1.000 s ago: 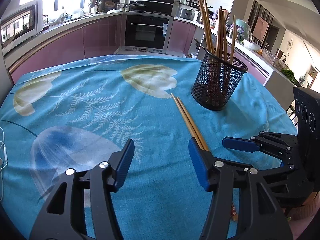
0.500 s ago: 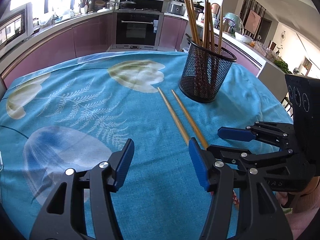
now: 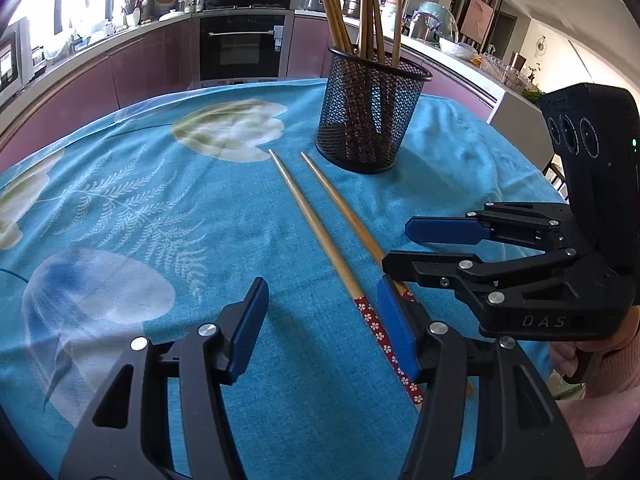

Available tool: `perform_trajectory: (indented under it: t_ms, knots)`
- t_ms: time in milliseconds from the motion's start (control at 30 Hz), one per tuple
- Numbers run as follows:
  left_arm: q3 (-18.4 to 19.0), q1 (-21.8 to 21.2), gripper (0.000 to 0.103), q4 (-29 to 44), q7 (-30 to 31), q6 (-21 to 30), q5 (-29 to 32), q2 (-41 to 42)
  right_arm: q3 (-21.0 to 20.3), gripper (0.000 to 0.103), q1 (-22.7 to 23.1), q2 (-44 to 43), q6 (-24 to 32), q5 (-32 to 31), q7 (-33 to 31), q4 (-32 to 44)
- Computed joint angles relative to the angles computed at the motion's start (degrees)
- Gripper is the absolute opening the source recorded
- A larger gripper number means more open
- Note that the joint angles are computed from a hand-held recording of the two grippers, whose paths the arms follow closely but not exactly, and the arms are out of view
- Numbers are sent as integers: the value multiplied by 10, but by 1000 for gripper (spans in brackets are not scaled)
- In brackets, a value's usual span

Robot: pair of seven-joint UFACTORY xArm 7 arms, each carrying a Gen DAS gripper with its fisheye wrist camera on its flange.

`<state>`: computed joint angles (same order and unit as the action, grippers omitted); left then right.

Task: Organize utensils
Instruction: 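Close the left gripper on one chopstick while the right gripper grasps the other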

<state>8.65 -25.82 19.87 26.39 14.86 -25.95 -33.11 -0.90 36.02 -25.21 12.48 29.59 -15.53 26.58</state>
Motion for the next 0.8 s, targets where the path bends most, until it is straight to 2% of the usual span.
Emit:
perform_trajectory:
  t_ms: [233, 267, 533, 600, 800]
  knots:
    - [-15, 12, 46, 2, -16, -2, 17, 11, -5, 37, 1, -1, 3, 4, -3, 1]
    - [-17, 15, 41, 0, -20, 0, 19, 9, -5, 36, 0, -2, 5, 4, -4, 0]
    - [-8, 9, 22, 9, -24, 21, 2, 9, 5, 35, -9, 11, 4, 0, 0, 12]
    - [-13, 12, 15, 8, -28, 23, 0, 10, 10, 34, -13, 17, 1, -5, 4, 16]
    - [-1, 15, 9, 9, -33, 53, -22, 0, 3, 23, -8, 22, 3, 2, -4, 21]
